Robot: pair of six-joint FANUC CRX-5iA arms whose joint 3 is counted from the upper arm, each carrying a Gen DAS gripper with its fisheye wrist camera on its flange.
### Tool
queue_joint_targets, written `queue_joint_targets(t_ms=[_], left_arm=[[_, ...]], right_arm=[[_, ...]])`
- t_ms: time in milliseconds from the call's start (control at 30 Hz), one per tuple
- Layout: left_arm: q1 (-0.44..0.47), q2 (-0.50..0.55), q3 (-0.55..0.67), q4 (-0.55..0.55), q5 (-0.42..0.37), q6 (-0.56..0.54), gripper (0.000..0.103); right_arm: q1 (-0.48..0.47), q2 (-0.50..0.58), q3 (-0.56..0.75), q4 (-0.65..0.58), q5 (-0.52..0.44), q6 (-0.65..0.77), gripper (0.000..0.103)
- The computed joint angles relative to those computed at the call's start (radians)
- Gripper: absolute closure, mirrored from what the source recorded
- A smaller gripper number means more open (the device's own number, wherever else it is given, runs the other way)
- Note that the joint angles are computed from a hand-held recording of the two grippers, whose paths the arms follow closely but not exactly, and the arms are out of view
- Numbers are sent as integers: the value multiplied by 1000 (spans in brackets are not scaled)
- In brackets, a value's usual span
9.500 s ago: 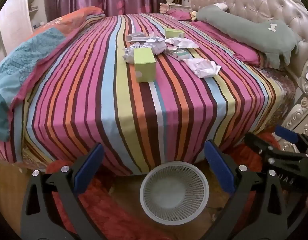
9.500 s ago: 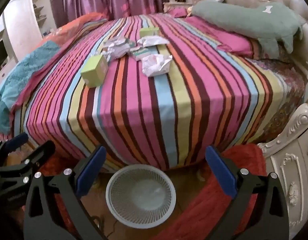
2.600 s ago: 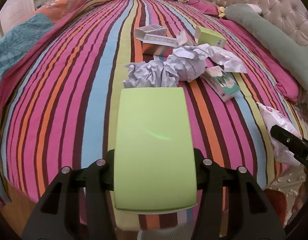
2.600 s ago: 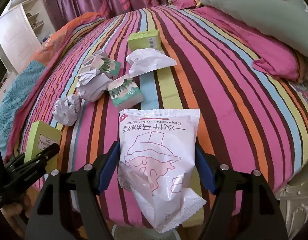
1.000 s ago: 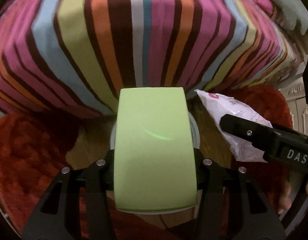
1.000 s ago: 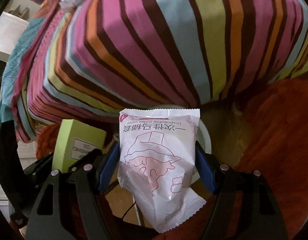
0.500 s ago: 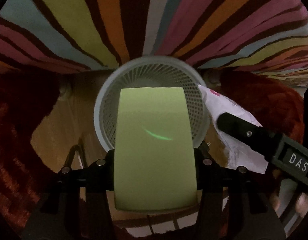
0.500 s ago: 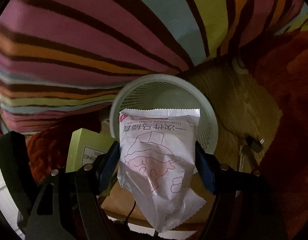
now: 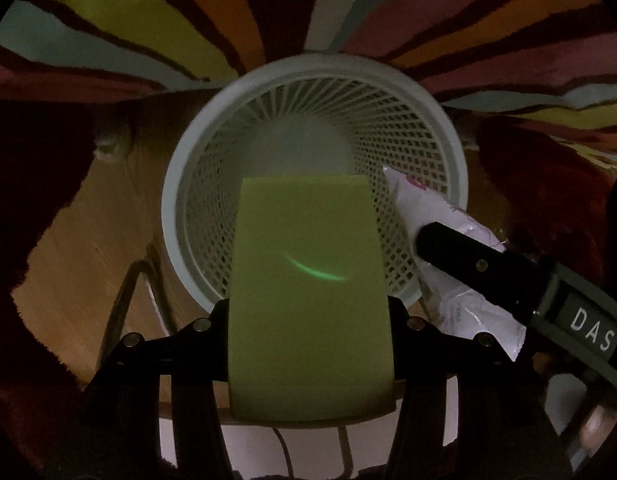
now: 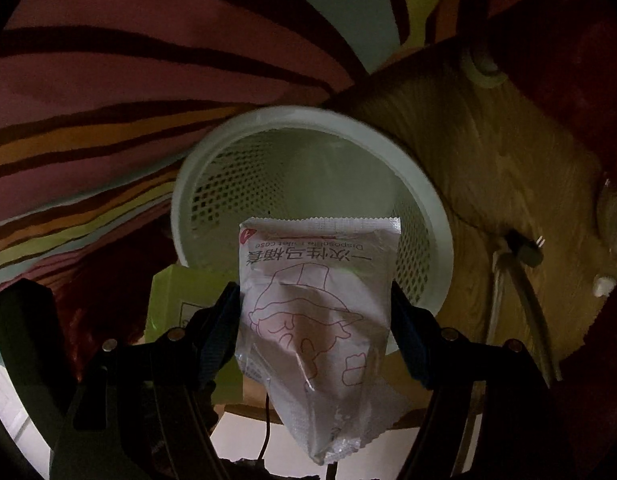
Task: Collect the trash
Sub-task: 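Open the left tool over the wastebasket while the right tool releases the bag into it, then move both tools back over the bed toward the remaining trash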
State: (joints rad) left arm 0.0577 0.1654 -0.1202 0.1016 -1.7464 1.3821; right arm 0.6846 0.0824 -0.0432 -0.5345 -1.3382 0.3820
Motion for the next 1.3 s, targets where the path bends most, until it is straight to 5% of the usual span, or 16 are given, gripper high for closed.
queue_joint_targets(t_ms=[133, 267, 867, 1167, 1300], left_arm=[[2, 17, -5, 8, -2, 33, 52], [4, 27, -3, 2, -5, 66, 23], [46, 21, -22, 5, 5, 101, 23], [62, -41, -24, 3, 5, 66, 23], [69, -102, -17, 20, 20, 14, 23]], right_arm=[[-7, 7, -6, -21, 12, 9, 33], [-10, 7, -29, -39, 25, -8, 12], [26, -9, -37, 36, 1, -75, 8], [94, -46, 1, 161, -17, -83, 8], [163, -92, 0, 336, -8, -135, 8]])
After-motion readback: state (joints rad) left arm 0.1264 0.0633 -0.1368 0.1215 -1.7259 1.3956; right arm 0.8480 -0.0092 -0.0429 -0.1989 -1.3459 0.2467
